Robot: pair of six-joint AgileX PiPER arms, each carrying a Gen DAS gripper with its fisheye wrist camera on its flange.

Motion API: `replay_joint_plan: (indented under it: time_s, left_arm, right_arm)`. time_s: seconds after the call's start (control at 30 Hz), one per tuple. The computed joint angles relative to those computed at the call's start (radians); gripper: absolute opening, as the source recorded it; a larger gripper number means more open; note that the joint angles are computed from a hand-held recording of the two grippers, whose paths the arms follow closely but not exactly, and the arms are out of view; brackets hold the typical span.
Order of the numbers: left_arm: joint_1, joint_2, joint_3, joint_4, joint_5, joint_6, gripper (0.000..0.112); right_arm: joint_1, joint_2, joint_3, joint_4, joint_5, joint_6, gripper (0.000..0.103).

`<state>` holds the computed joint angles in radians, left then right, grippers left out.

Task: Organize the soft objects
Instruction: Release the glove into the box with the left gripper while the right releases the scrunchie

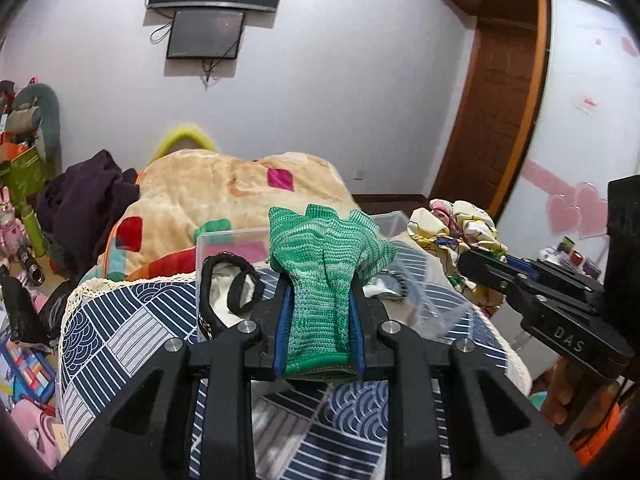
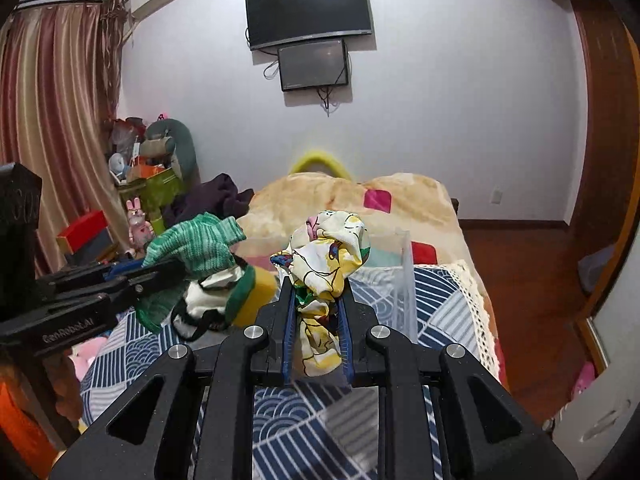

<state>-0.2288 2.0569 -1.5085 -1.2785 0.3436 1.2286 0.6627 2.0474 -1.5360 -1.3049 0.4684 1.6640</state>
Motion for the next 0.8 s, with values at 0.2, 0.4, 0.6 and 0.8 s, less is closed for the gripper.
replay_joint_plan:
  time_s: [0.2, 0.4, 0.6, 0.8]
  left_arm:
    - [-0.010, 0.122, -0.149, 0.261, -0.007, -0.292, 0.025]
    - [-0.023, 0.195, -0.236, 0.430, 0.016, -0.445, 0.026]
    - [-0.026, 0.203, -0.245, 0.478, 0.018, -0.490, 0.054]
    - [-0.019, 0.162, -0.189, 0.409, 0.013, -0.414, 0.058]
  right_arm:
    - [-0.032, 0.109, -0.164, 0.284, -0.031, -0.296, 0.017]
    - [-0.050, 0.206, -0.293, 0.544, 0.010, -0.564, 0.018]
    - [-0.059, 0.211, -0.288, 0.599, 0.024, -0.609, 0.024]
    - [-0.056, 0.171, -0.245, 0.585, 0.034, -0.598, 0.044]
